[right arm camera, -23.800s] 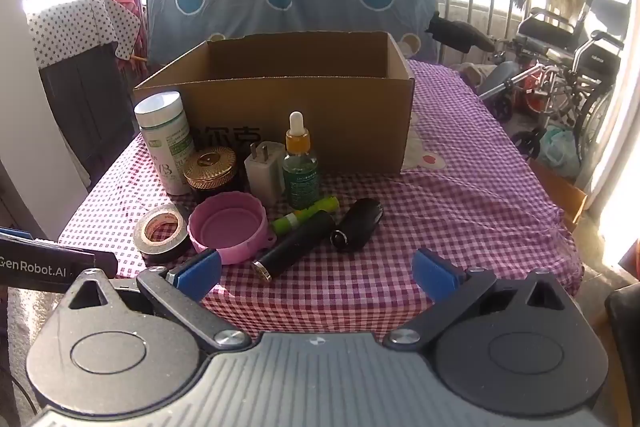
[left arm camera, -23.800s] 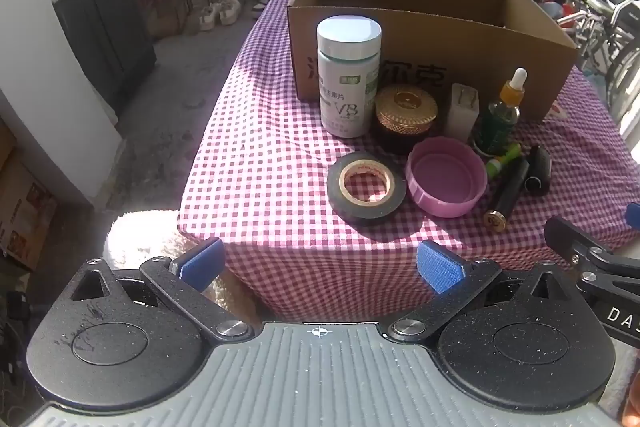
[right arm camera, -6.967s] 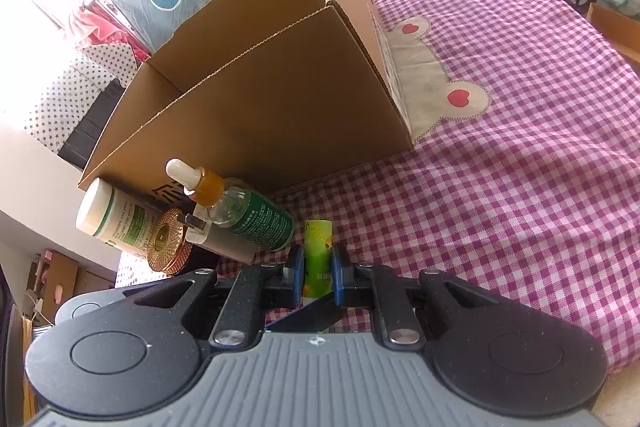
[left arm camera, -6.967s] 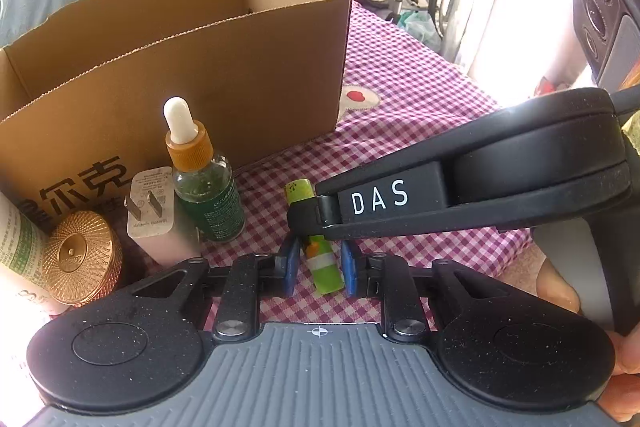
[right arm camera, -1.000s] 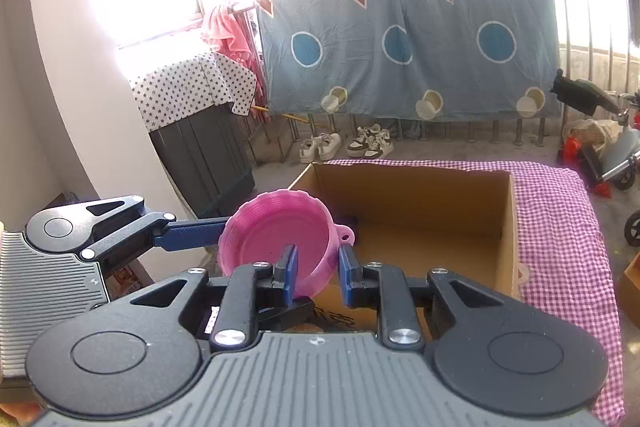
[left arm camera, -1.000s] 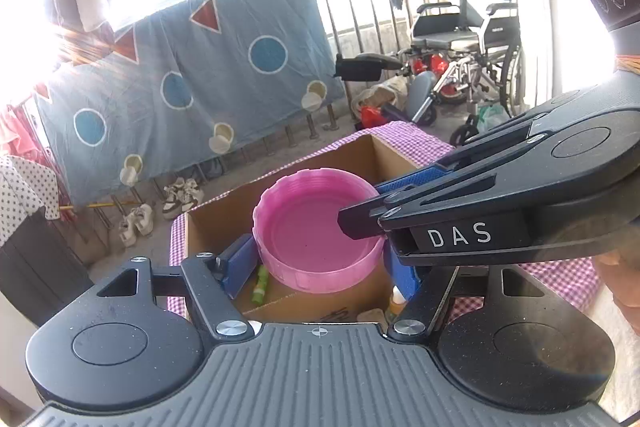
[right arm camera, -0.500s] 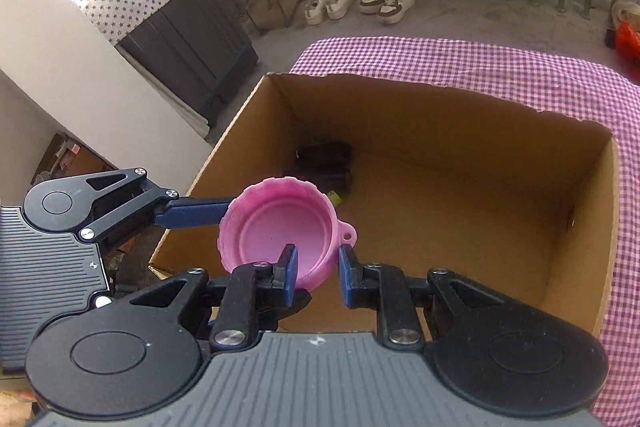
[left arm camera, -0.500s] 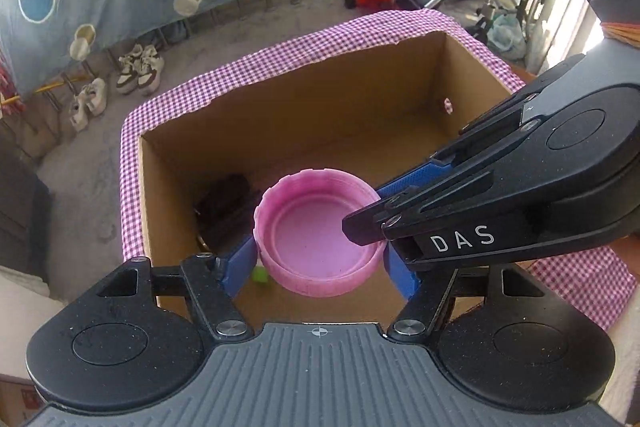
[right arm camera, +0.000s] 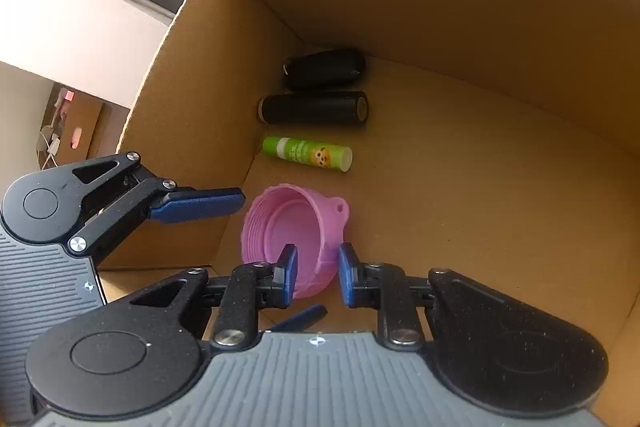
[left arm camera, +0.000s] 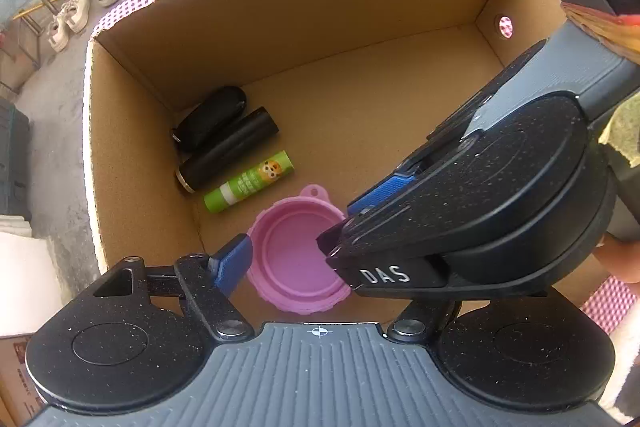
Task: Organize rigid objects
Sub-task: 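Lift the pink lid into the box and open the right tool, then move the right tool back to the black tape roll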
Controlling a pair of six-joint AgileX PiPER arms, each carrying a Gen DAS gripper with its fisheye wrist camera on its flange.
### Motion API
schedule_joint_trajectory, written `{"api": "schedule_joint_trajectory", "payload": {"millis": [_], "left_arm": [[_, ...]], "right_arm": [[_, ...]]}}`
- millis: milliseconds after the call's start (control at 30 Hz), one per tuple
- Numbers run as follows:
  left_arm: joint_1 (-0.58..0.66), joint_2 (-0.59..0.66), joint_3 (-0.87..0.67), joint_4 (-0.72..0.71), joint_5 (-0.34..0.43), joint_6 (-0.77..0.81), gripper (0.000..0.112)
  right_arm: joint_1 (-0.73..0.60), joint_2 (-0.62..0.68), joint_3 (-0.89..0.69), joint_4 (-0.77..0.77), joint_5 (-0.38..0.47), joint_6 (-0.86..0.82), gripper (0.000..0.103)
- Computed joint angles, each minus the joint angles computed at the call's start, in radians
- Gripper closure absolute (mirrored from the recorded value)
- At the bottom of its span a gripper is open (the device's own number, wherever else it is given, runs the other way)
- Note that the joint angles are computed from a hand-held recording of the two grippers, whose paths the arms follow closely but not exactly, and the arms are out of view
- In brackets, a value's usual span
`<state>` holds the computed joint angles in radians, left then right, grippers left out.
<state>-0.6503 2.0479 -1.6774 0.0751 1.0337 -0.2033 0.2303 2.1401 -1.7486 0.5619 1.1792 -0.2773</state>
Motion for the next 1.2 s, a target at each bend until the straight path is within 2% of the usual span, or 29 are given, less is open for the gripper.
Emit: {"api": "schedule_joint_trajectory", "payload": {"millis": [167, 267, 433, 533, 633, 767, 833, 867, 967, 1067, 1133, 1200], "left_arm": [[-0.017, -0.026, 0.013, 0.037, -0.001, -0.027, 0.033], [-0.033, -0.074, 0.063, 0.061, -0.03, -0.059, 0.034], [-0.054, -0.19, 0.166, 0.059, -0.119, -0.105, 0.033], [-0.079, -0.264, 0.228, 0.06, -0.182, -0.166, 0.033], [-0.118, -0.365, 0.322, 0.109, -0.252, -0.246, 0.033], [-0.19, -0.542, 0.494, 0.203, -0.34, -0.402, 0.03], [-0.251, -0.611, 0.585, 0.312, -0.367, -0.553, 0.028], [-0.276, -0.635, 0.627, 0.358, -0.38, -0.618, 0.027], [-0.388, -0.704, 0.762, 0.523, -0.374, -0.875, 0.027], [-0.486, -0.704, 0.849, 0.633, -0.344, -1.084, 0.026], [-0.514, -0.693, 0.9, 0.639, -0.358, -1.149, 0.026], [-0.528, -0.671, 0.935, 0.63, -0.375, -1.185, 0.026]], "right_arm": [[0.0, 0.005, 0.01, 0.069, -0.009, -0.03, 0.077], [-0.022, -0.053, 0.069, 0.096, -0.033, -0.053, 0.077], [-0.093, -0.218, 0.231, 0.161, -0.1, -0.101, 0.076], [-0.149, -0.364, 0.376, 0.226, -0.154, -0.174, 0.076], [-0.218, -0.529, 0.528, 0.297, -0.187, -0.252, 0.075], [-0.285, -0.778, 0.726, 0.318, -0.239, -0.309, 0.074], [-0.336, -0.931, 0.855, 0.357, -0.252, -0.376, 0.062], [-0.366, -0.998, 0.914, 0.38, -0.25, -0.408, 0.052], [-0.431, -1.173, 1.065, 0.425, -0.235, -0.476, 0.051], [-0.363, -1.331, 1.222, 0.42, -0.305, -0.436, 0.051], [-0.245, -1.408, 1.309, 0.387, -0.396, -0.349, 0.051], [-0.065, -1.445, 1.381, 0.332, -0.549, -0.203, 0.051]]}}
